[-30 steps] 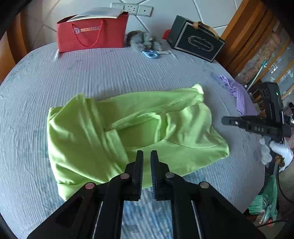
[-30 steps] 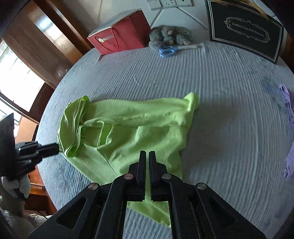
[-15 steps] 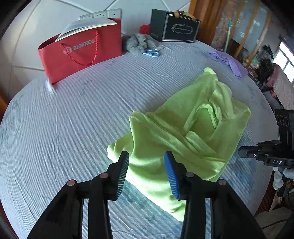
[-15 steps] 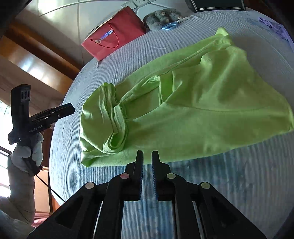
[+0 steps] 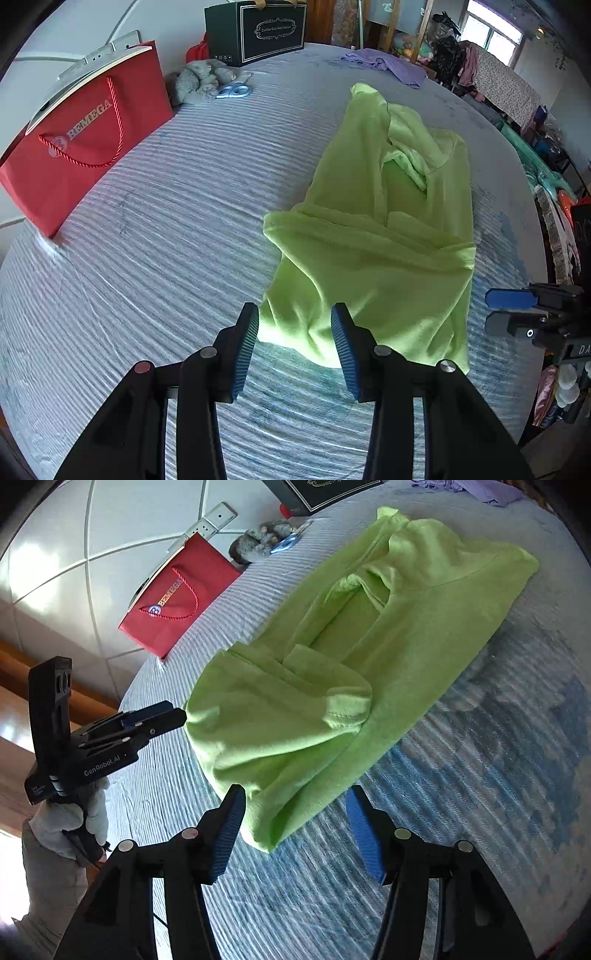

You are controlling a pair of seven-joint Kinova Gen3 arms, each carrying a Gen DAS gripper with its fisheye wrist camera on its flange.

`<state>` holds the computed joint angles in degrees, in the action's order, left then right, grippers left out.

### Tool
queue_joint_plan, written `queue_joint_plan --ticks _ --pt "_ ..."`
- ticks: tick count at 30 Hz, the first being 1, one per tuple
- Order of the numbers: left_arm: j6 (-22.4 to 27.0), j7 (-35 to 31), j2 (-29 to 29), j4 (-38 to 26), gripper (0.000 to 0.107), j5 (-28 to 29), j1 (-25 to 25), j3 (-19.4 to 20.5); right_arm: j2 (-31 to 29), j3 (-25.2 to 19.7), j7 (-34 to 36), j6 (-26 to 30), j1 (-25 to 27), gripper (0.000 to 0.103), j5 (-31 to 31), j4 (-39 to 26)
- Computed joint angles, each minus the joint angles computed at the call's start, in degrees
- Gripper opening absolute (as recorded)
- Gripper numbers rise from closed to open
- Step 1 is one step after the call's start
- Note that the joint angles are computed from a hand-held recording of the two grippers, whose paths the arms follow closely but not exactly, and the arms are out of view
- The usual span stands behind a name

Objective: Fold clothes
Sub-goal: 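Fold the grasped T-shirt end over the body with both tools and release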

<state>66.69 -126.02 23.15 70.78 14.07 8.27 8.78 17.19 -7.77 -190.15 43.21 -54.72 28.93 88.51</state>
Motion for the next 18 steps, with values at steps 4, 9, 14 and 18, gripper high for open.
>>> queue_joint_plan --ticks 4,9,14,18 --pt "2.1 -2.8 3.2 -3.8 0.043 0.8 -0.5 0.9 2.2 1.2 -1.6 6.7 -1.1 0.057 1.3 -4.7" --pt "4.5 -4.7 7.1 -8.5 0.045 1.0 0.2 1.4 6.4 2.1 1.4 15.1 -1.5 0.057 1.8 -12.1" --pt "5.7 -4.9 9.7 -11.1 0.045 1.1 1.3 1.6 9.7 2.2 7.7 18.2 0.4 0.057 -1.8 -16.9" --pt "4.8 -4.0 9.8 -11.0 0.014 -0.4 3.2 0.9 12.0 2.6 13.6 21.2 0.0 0.021 -3.1 -20.7"
